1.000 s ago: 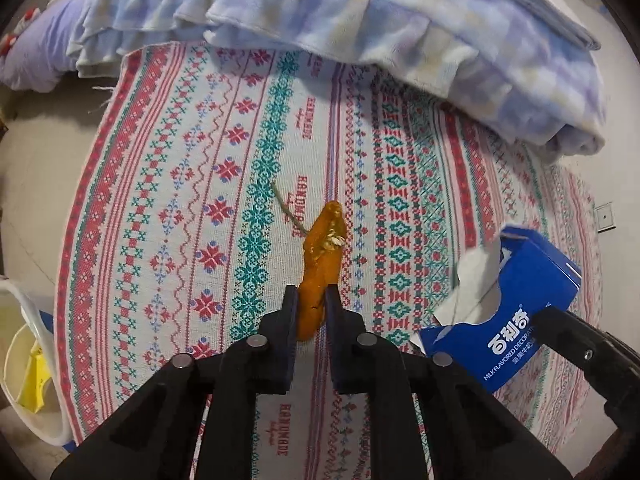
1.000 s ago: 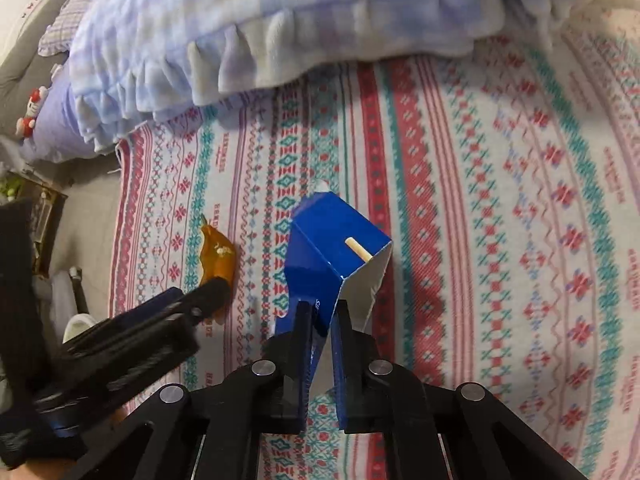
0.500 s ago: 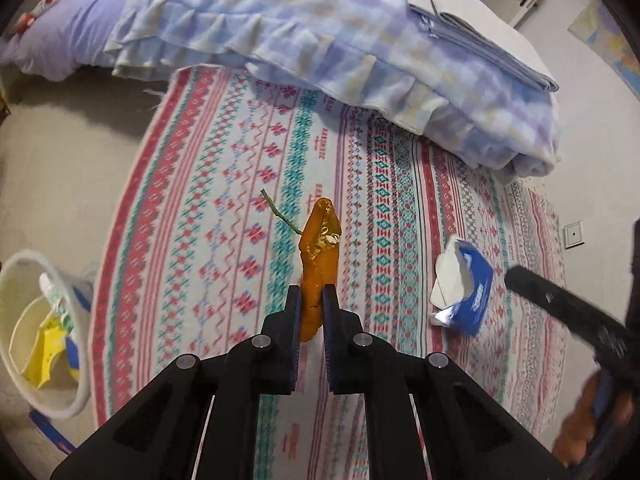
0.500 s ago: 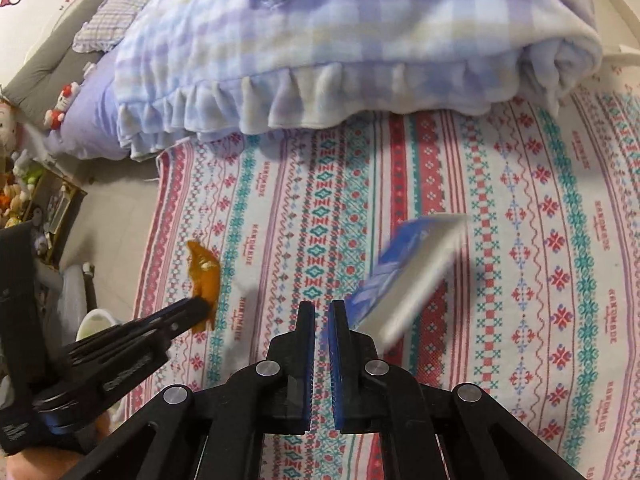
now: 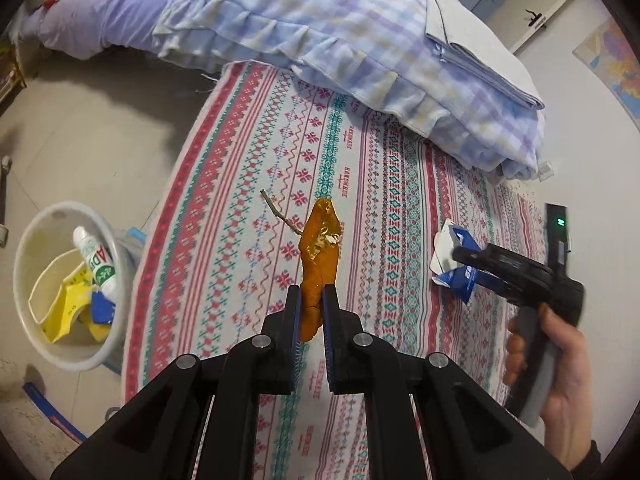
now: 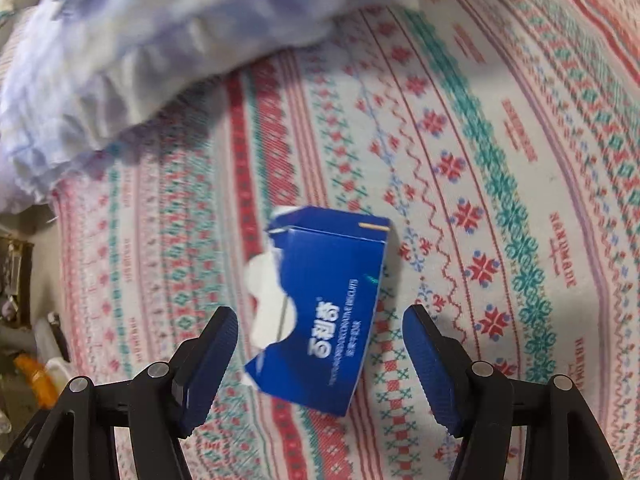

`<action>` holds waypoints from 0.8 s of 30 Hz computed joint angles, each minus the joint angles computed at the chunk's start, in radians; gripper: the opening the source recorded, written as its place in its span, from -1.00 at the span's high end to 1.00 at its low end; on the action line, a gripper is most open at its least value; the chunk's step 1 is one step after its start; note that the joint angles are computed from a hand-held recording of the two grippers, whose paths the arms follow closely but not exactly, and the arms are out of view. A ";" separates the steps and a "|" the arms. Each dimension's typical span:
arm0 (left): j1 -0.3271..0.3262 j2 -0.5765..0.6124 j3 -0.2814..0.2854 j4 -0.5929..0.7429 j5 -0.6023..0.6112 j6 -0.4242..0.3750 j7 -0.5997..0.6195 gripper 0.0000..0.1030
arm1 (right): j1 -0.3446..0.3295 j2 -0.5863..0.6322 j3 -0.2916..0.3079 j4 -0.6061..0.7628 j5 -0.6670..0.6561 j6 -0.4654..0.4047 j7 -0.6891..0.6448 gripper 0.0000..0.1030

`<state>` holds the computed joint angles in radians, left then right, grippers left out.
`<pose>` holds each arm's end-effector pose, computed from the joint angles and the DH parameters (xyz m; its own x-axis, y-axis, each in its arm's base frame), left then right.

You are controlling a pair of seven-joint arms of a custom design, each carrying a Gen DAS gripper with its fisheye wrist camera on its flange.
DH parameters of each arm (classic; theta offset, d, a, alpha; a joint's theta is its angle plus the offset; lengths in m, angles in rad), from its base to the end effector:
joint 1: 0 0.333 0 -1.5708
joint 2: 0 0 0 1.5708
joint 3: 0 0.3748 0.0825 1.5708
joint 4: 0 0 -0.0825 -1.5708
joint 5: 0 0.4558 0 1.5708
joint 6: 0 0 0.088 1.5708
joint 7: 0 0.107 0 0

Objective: Collect trash
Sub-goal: 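Carry the orange wrapper and tissue box to the bin and open both tools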

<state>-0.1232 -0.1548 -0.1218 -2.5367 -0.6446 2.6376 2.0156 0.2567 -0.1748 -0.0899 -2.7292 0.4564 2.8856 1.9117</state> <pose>0.4946 -0.1077 0.3573 -0.1988 -0.9333 0.2989 -0.9485 0.1064 -0.2985 0.4482 0.0506 0.3061 -0.5088 -0.7947 -0.3310 -0.7992 0.5790 -0.1617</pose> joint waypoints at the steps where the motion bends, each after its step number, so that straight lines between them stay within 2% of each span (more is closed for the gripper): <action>1: 0.002 -0.008 0.004 -0.004 -0.001 -0.004 0.007 0.80 | -0.012 0.016 0.013 0.007 -0.029 -0.003 0.030 -0.42; 5: 0.017 -0.035 0.022 -0.017 0.006 -0.013 0.026 0.80 | -0.016 0.075 0.039 0.045 -0.058 -0.007 0.054 -0.39; 6: 0.021 -0.038 0.027 -0.017 0.003 -0.017 0.031 0.80 | -0.020 0.081 0.047 0.051 -0.071 -0.008 0.059 -0.14; 7: 0.026 -0.040 0.031 -0.018 0.004 -0.020 0.034 0.80 | -0.031 0.086 0.058 0.059 -0.113 -0.017 0.083 0.20; 12: 0.058 -0.052 0.052 -0.022 0.008 -0.040 0.038 0.80 | -0.059 0.068 0.091 0.072 -0.270 -0.005 0.181 0.21; 15: 0.081 -0.064 0.067 -0.028 0.007 -0.042 0.042 0.80 | -0.046 0.072 0.096 0.085 -0.309 0.009 0.191 0.21; 18: 0.112 -0.068 0.082 -0.031 0.018 -0.047 0.032 0.80 | 0.010 0.087 0.091 0.108 -0.219 0.031 0.107 0.21; 24: 0.176 -0.065 0.117 -0.033 0.027 -0.056 0.030 0.80 | 0.087 0.120 0.135 0.166 -0.123 0.047 -0.015 0.21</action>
